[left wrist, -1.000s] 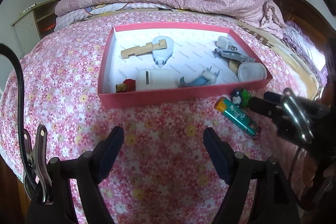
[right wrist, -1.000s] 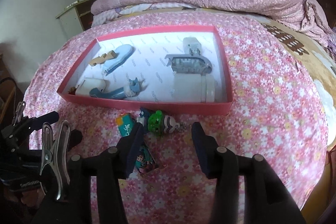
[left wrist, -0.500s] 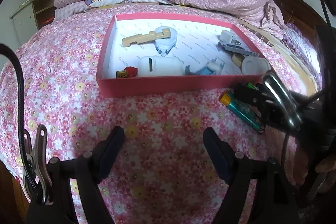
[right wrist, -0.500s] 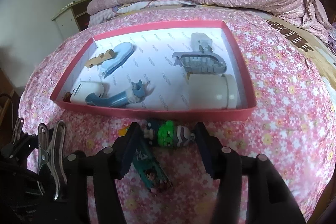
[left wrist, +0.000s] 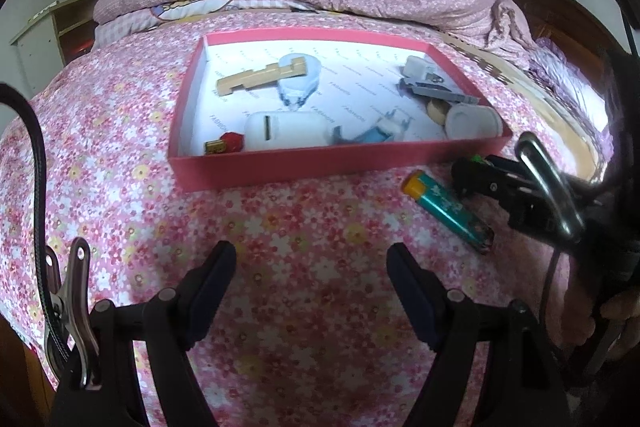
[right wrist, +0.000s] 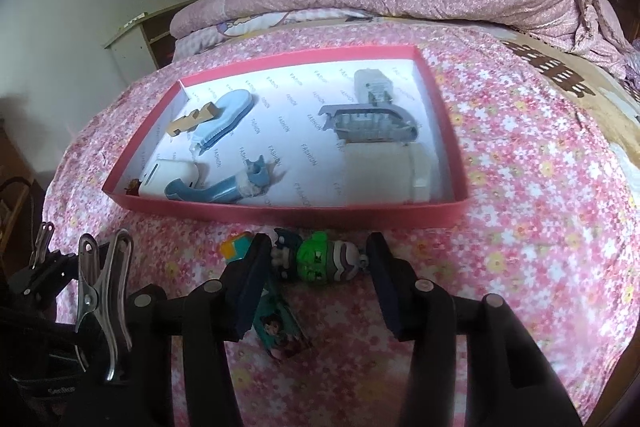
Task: Organize rigid objects
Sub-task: 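Grasp the green-and-white toy figurine with the right gripper while the left moves toward the teal lighter, then grasp the teal cartoon lighter with the left gripper while the right holds the figurine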
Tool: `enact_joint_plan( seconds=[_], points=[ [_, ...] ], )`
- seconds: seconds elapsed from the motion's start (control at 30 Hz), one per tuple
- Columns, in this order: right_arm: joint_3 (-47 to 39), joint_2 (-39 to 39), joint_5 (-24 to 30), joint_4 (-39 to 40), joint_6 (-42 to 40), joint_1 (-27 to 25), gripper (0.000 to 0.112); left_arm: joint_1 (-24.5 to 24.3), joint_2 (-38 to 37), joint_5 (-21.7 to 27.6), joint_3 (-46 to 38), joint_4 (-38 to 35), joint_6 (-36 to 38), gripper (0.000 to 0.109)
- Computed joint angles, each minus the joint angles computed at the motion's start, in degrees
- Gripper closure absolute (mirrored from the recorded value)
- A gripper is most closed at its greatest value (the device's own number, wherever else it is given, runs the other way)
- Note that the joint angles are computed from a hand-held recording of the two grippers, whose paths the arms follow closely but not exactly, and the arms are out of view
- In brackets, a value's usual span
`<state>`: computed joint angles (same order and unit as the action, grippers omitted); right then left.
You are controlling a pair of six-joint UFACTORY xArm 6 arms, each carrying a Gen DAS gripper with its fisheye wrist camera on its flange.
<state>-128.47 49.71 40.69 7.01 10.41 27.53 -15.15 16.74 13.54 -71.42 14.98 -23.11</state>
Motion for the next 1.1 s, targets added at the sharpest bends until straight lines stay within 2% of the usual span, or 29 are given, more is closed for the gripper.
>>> enact_joint_plan(
  seconds=[0.23, 0.4, 0.47, 0.73, 0.9, 1.0, 1.1],
  points=[
    [6.66, -4.64, -2.64, 0.13, -0.34, -1.56, 0.062, -2.33, 0.63, -0.74, -1.05, -3.12, 7.43, 0.027],
    [11.61, -7.85, -4.40, 0.45, -1.65, -2.18, 0.062, -4.70, 2.33, -0.53, -3.22, -16.61, 23.01, 0.027],
    [13.07, -8.70, -4.92, 0.88, -2.06, -2.37, 0.062, -5.55, 3.26, -0.07, -4.34, -19.21, 27.54, 0.027],
    [15.38, -9.94, -5.76, 3.09, -3.35, -2.95, 0.062, -6.71, 7.80, 3.73, -10.13, -15.61, 30.91, 0.026],
    [16.18, -10.54, -6.03, 4.23, -3.95, -3.27, 0.062, -6.46, 9.36, 3.01, -11.48, -12.33, 30.55, 0.015],
    [16.60, -10.87, -6.39, 4.77, -4.35, -3.38, 0.062, -6.20, 10.59, 3.54, -13.15, -14.03, 31.54, 0.012],
    [16.48, -10.79, -6.43, 5.09, -4.69, -3.48, 0.062, -6.28, 11.12, 3.49, -13.84, -12.36, 29.64, 0.012]
  ],
)
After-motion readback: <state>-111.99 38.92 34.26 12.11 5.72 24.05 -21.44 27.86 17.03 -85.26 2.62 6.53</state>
